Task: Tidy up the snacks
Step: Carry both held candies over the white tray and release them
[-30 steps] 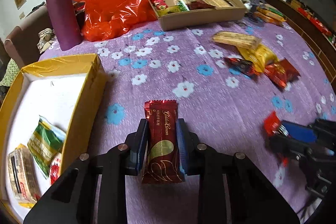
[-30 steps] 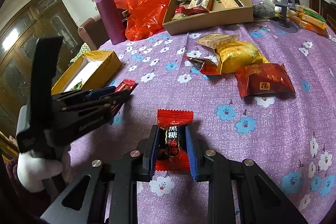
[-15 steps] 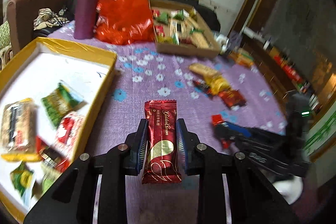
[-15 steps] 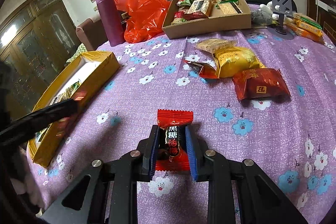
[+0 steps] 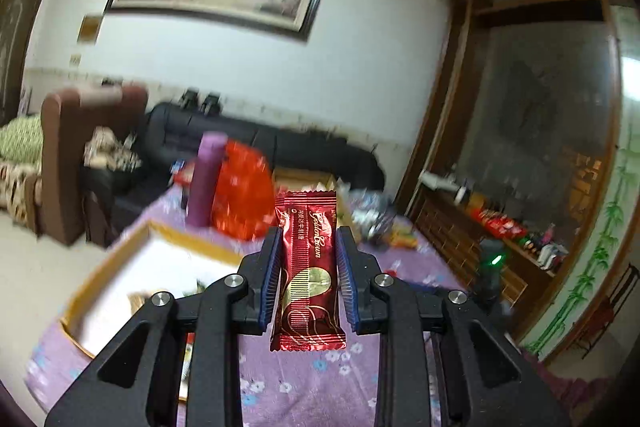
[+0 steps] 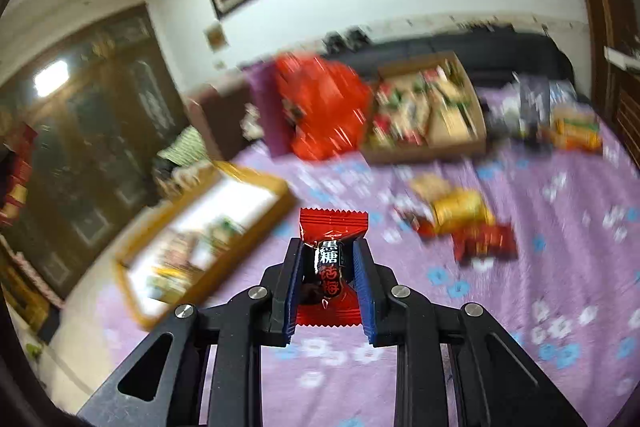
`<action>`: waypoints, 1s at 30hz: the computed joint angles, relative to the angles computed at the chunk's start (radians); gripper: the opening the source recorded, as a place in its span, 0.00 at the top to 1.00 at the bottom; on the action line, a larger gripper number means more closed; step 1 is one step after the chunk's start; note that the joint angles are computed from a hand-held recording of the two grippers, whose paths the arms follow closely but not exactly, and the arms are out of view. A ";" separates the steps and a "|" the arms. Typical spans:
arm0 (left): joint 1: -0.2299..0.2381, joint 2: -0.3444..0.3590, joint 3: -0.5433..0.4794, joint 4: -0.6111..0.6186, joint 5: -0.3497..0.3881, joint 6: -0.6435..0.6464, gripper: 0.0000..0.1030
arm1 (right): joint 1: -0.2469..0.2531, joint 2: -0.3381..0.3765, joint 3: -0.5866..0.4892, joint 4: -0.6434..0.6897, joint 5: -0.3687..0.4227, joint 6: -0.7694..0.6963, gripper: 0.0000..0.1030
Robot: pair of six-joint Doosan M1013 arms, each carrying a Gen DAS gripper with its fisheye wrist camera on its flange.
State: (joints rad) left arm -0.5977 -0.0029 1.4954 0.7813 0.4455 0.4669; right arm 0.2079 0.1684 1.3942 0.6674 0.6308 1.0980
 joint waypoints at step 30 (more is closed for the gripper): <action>0.328 0.148 -0.093 -0.556 0.146 0.423 0.76 | 0.182 0.383 -0.698 -0.269 0.411 0.209 0.76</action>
State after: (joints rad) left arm -0.2697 0.1449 1.4020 0.2248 0.5918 0.8900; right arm 0.3895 0.5518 0.6960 0.3984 1.0413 1.3067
